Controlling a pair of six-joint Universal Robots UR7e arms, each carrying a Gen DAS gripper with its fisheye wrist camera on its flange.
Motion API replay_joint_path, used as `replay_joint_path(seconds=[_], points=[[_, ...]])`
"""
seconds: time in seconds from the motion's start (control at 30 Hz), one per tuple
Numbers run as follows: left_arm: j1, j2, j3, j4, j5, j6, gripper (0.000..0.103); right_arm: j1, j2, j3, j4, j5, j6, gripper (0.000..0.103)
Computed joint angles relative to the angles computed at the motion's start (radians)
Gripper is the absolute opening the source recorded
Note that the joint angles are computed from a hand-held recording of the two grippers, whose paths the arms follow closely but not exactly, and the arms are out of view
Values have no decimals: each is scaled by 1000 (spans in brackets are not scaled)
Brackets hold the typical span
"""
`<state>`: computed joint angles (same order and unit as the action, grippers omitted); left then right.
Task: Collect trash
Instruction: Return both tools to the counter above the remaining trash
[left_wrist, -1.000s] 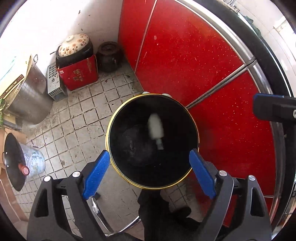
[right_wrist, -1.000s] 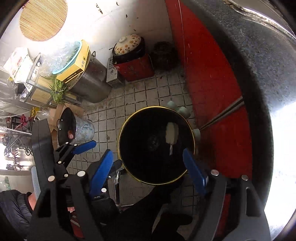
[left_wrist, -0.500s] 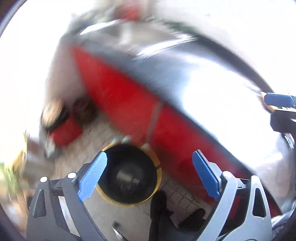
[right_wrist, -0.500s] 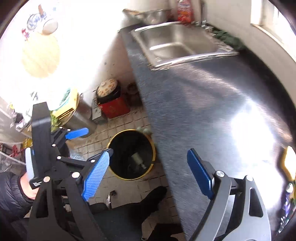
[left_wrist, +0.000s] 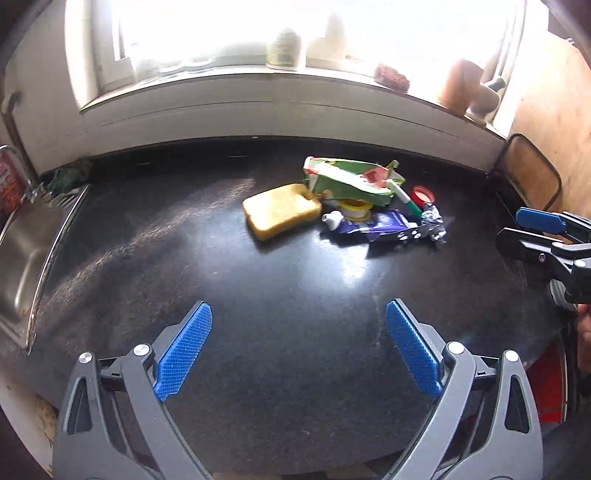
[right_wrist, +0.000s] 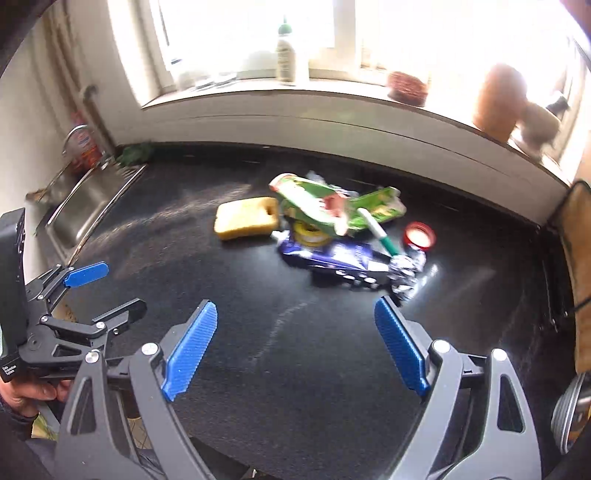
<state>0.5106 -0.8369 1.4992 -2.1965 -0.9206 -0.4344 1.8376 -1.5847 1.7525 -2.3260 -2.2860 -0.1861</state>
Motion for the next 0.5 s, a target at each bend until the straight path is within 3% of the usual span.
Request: replay_joint_path(seconds=[0.23, 0.5], points=[[-12, 83, -95, 38, -20, 98, 93, -81, -107, 47, -18, -24, 40, 84], [37, 135, -165, 55, 32, 159, 93, -135, -64, 8, -12, 8, 25, 84]])
